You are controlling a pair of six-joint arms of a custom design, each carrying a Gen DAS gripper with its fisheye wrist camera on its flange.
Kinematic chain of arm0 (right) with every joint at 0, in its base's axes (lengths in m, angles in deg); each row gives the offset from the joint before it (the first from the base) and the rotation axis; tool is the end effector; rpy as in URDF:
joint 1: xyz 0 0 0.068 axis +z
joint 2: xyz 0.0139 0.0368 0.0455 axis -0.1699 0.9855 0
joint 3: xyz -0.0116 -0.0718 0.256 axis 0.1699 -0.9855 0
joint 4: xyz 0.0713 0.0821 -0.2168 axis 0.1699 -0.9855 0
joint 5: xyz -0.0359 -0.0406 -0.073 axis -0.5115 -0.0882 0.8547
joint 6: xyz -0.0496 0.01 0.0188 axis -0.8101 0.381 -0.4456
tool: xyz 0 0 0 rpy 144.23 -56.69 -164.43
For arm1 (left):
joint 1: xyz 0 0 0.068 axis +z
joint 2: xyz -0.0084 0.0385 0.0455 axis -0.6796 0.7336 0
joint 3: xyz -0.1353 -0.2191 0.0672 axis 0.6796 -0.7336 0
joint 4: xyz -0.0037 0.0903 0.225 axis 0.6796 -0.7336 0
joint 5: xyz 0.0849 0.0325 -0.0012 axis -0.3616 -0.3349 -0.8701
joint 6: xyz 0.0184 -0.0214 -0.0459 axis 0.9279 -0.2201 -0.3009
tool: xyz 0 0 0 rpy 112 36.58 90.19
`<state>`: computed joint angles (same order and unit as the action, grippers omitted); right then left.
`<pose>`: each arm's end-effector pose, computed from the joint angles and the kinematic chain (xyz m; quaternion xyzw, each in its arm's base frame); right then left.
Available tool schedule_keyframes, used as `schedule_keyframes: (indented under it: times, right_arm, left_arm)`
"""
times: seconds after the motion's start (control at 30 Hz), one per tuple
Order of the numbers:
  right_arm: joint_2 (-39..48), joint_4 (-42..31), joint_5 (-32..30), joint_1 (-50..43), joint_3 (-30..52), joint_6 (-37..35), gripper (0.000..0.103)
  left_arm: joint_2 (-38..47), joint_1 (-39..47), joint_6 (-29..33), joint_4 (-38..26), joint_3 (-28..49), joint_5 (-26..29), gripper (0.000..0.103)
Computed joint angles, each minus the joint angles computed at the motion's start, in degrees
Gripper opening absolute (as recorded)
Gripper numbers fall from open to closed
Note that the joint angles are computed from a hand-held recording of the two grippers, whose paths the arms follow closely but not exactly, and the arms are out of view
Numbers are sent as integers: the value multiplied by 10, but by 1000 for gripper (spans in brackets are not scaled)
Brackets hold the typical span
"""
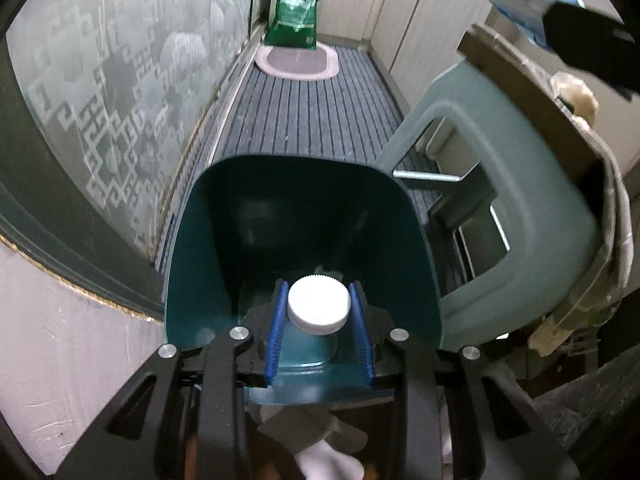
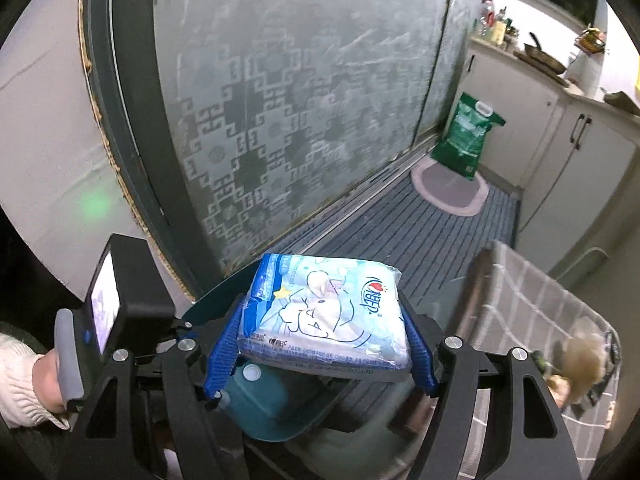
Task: Collect trash
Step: 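Carry the lid and tissue pack over the bin and open both tools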
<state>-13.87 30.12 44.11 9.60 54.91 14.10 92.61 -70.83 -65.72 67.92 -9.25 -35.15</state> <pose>0.2275 0.0714 0.2733 -0.0336 0.9331 -0.0169 0.3575 0.3084 -0.1760 0.1581 0.3442 0.8993 -0.1799 0.2009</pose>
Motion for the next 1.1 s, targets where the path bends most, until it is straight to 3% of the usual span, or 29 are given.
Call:
schedule_keyframes:
  times: [0.4,1.1]
  right_arm:
    - [102,22,-24,1,18,20,71]
    - [189,72,-97,-8,-10,17,71]
  left_arm:
    - [-1,28,17,-6,-7,13,32]
    - [-152,82,-25,-36,5,82,21]
